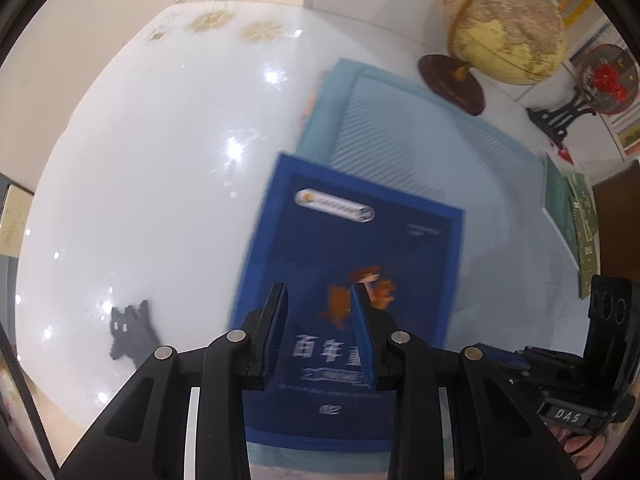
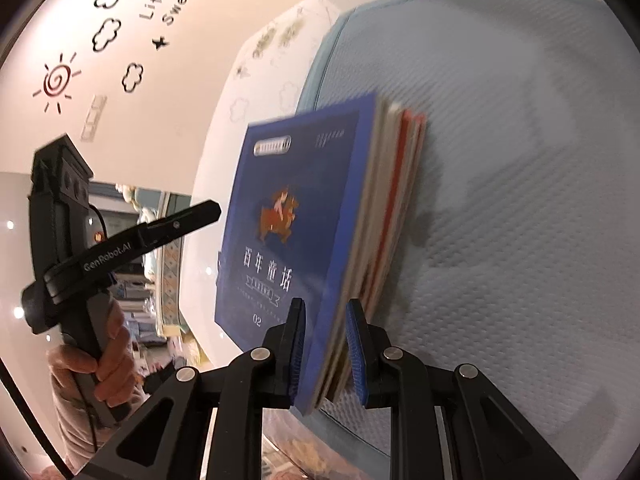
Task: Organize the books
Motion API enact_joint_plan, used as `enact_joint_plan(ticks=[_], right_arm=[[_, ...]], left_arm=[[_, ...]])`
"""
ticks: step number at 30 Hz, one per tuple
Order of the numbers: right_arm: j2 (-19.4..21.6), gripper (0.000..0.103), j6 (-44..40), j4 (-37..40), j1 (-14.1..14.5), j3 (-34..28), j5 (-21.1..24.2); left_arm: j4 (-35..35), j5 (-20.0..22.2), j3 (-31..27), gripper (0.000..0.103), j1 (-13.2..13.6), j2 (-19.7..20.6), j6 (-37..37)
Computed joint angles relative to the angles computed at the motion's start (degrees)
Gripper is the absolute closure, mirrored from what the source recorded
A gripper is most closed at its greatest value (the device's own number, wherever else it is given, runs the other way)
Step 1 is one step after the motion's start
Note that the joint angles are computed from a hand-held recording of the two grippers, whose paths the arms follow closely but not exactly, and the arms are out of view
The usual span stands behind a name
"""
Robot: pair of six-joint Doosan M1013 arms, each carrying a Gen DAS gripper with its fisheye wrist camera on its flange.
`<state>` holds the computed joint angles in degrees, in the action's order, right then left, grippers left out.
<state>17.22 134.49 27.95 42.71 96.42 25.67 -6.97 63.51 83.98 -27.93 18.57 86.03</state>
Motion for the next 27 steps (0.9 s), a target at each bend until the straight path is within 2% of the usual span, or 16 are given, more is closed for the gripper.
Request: enact_joint_plan(ticks=[5, 10, 17, 20, 23, 27], right_arm=[[-4.34, 0.083, 7.71, -7.96, -0.75, 3.99, -0.34], [-11.15, 0.077, 20.4, -18.69, -2.19, 11.27, -0.7], [-21.87, 0.069, 32.31, -31.79, -6.33, 21.0, 6.91], [-26.55, 0.068, 35.06, -35.53, -9.61, 25.09, 10.93], [-30.55, 0.068, 34.18, -36.36, -14.09, 28.77, 13.82], [-33.97, 0.068, 26.16, -34.18, -21.89, 32.15, 17.69]], left_arm=[[-0.58, -0.07, -1.68, 0.074, -3.18, 0.77, 0.03], [-3.04, 0.48, -4.49, 0.074, -7.31, 3.15, 0.35], [-8.74, 1.65, -11.17, 0.074, -14.37, 8.94, -0.74], [-12.44, 1.82, -14.47, 0.074, -17.65, 12.29, -1.39], [-16.14, 1.69, -16.29, 0.074, -20.34, 14.51, -1.91], [-19.06, 2.33, -19.39, 0.074, -23.75, 17.7, -2.02]])
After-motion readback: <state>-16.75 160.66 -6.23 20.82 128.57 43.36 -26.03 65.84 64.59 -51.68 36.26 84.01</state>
